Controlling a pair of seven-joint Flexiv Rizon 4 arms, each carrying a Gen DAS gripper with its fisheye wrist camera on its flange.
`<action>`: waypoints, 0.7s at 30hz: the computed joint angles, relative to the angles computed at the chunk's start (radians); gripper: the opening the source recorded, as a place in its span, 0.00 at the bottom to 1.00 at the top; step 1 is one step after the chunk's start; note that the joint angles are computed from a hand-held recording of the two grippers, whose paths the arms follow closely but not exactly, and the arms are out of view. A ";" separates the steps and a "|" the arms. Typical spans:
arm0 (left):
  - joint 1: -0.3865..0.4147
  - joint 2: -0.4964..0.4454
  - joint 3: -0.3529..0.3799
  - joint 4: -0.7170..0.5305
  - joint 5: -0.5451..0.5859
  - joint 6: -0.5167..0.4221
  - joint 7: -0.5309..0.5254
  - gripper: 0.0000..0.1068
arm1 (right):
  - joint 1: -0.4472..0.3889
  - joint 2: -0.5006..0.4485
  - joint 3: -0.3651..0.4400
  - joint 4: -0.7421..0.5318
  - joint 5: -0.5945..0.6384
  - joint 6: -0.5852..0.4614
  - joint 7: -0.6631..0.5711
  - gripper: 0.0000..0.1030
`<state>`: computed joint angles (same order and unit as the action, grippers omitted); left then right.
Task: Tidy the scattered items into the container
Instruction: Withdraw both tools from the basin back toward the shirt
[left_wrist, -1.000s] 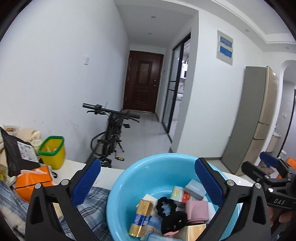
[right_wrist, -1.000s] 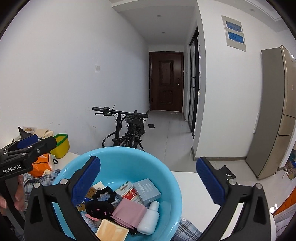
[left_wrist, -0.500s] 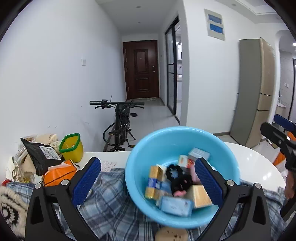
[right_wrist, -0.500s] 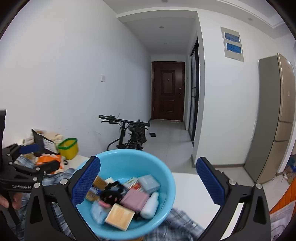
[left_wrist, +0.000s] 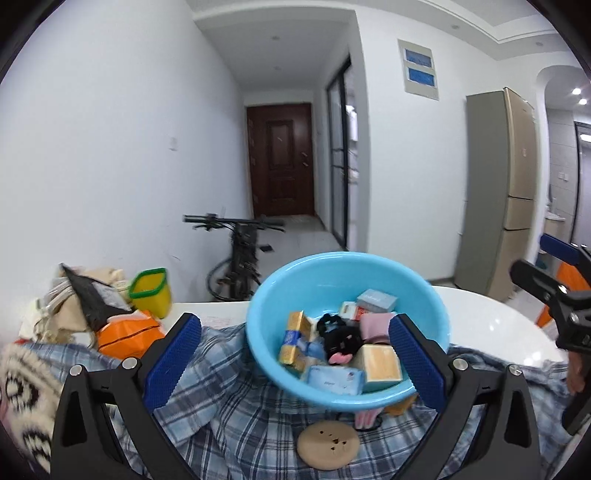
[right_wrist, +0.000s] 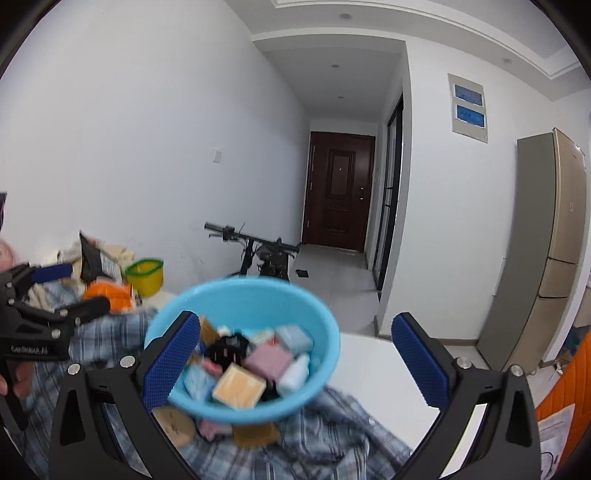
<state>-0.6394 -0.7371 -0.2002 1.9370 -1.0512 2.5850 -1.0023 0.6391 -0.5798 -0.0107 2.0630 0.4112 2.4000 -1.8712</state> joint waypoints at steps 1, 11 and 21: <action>0.000 -0.009 -0.004 0.015 0.013 0.002 -0.020 0.96 | -0.001 -0.010 0.008 0.019 0.001 0.014 0.001 1.00; -0.021 -0.057 -0.033 0.091 -0.010 -0.049 -0.086 0.96 | -0.063 -0.088 0.078 0.167 -0.125 0.002 0.134 1.00; -0.025 -0.060 0.015 0.066 -0.015 -0.281 0.035 0.96 | -0.091 -0.096 0.045 0.184 -0.275 -0.136 0.216 1.00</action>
